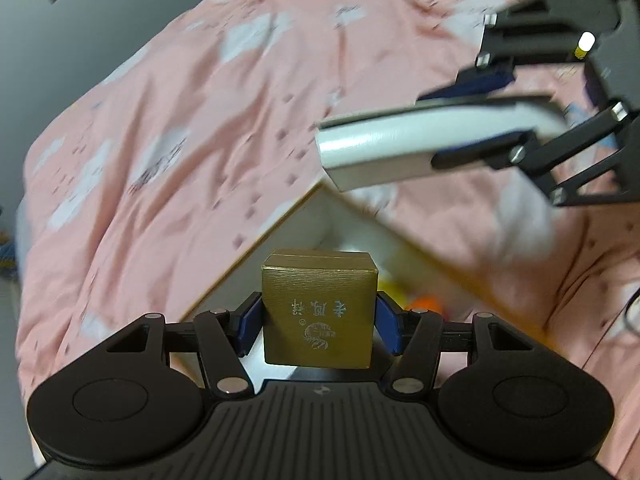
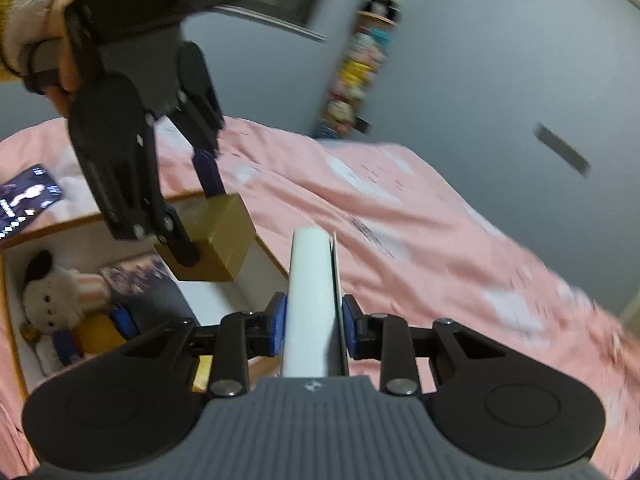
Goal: Organize objects
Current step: 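Carry the gold box and long white box over the open box with both grippers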
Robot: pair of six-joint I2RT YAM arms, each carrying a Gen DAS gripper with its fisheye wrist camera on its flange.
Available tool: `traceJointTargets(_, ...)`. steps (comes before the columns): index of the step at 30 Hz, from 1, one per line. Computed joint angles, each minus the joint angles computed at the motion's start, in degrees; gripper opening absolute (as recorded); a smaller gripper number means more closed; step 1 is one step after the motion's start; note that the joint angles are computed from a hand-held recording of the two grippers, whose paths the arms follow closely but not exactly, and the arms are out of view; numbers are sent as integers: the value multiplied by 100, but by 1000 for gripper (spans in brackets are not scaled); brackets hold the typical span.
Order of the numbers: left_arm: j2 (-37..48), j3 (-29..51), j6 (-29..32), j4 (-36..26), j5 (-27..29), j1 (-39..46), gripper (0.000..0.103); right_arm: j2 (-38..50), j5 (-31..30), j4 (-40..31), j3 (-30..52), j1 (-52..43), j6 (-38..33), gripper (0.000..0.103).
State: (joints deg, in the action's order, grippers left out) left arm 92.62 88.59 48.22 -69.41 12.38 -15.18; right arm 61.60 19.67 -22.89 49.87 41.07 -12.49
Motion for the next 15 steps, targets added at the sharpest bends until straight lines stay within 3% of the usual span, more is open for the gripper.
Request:
traceJointTargets(7, -100, -200, 557, -186, -166, 681, 67, 1475, -277, 515, 901, 347, -991, 31)
traceJointTargets(15, 26, -275, 767, -304, -43, 975, 67, 2728, -506, 802, 1291, 246, -3212, 31)
